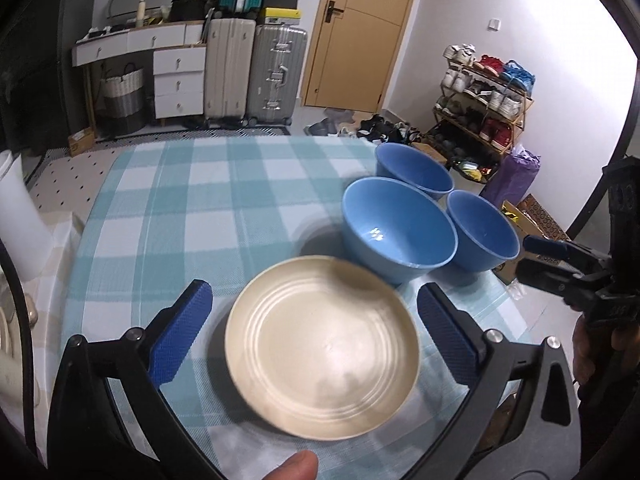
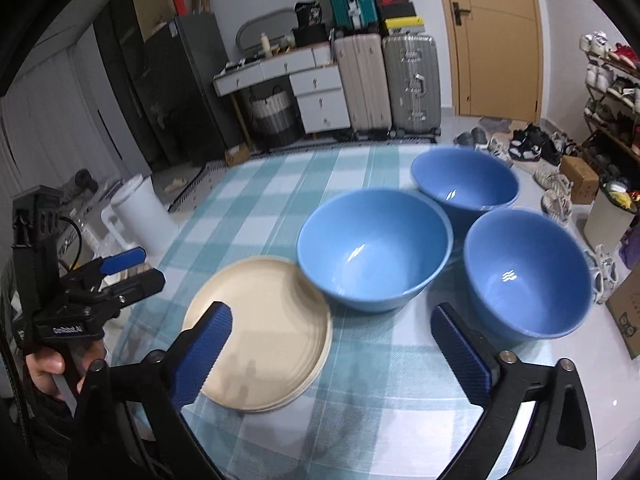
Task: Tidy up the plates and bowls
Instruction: 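Lower the cream plate and blue bowl onto the table and open both grippers, then move both open grippers toward the group of blue bowls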
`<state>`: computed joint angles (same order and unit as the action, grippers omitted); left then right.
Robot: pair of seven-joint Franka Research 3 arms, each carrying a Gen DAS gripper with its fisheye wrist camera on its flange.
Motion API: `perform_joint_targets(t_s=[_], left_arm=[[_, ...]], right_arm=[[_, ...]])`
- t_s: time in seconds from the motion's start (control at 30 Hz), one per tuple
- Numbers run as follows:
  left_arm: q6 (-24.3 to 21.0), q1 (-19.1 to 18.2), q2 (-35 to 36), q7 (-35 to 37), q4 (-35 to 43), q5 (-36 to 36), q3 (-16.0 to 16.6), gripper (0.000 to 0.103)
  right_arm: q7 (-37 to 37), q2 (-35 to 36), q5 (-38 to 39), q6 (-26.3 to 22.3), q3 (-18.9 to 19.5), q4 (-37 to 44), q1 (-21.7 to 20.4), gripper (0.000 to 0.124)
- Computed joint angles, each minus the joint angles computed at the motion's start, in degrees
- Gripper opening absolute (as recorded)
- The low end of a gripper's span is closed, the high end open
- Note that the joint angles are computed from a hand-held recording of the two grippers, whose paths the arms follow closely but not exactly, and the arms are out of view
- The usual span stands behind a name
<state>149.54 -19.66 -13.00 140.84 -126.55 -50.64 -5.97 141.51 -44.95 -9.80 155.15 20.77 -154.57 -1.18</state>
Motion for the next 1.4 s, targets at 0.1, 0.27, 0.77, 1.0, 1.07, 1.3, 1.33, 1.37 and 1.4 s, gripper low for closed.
perform_joint_targets(t_s=[0.1,0.27,0.77,1.0,1.07,1.3,1.33,1.37,1.4], left_arm=[[-0.21,-0.43,0.36,-0.87,1.65,0.56,-0.67,0.102],[-0.59,-1.03,1.95,-2.17,4.74,1.93,-1.82,0.102],[-2.39,1.11,10.94,-8.30,16.09,5.26,-6.07,0.102],[-3.01,2.40,16.52,-12.88,22.43,9.78,-8.91,0.102],[-3.27,2.68,18.40,-14.24,24.54,11.48,-9.79,0.102],[-3.51,2.76,24.40,-19.65,31.35,19.11,-12.57,0.102],[-3.47,2.71,25.23,-20.53,32.28,20.33,-12.91,0.102],[-3.48,2.50,26.50,-21.60,33.77,21.79,-13.22,0.102],[-3.61,2.48,27.37,-22.60,34.80,22.90,-13.54,0.102]], right_arm=[[-0.50,-2.44,-0.58,-2.33,-0.51,0.49,-0.57,0.102],[-1.15,-4.86,-0.94,-4.46,-1.38,1.16,-1.56,0.102],[-4.92,-7.65,-1.79,-8.72,-4.16,3.10,-6.09,0.102],[-6.94,-6.00,-1.81,-8.07,-5.80,3.98,-7.99,0.102],[-7.68,-5.45,-1.93,-7.58,-6.42,4.33,-8.57,0.102],[-9.95,-2.95,-1.35,-5.60,-8.62,5.17,-10.71,0.102],[-10.19,-2.50,-1.12,-5.60,-8.86,5.33,-10.93,0.102],[-10.70,-1.98,-0.81,-5.17,-9.43,5.33,-10.94,0.102],[-11.10,-1.50,-0.51,-4.72,-9.83,5.27,-10.99,0.102]])
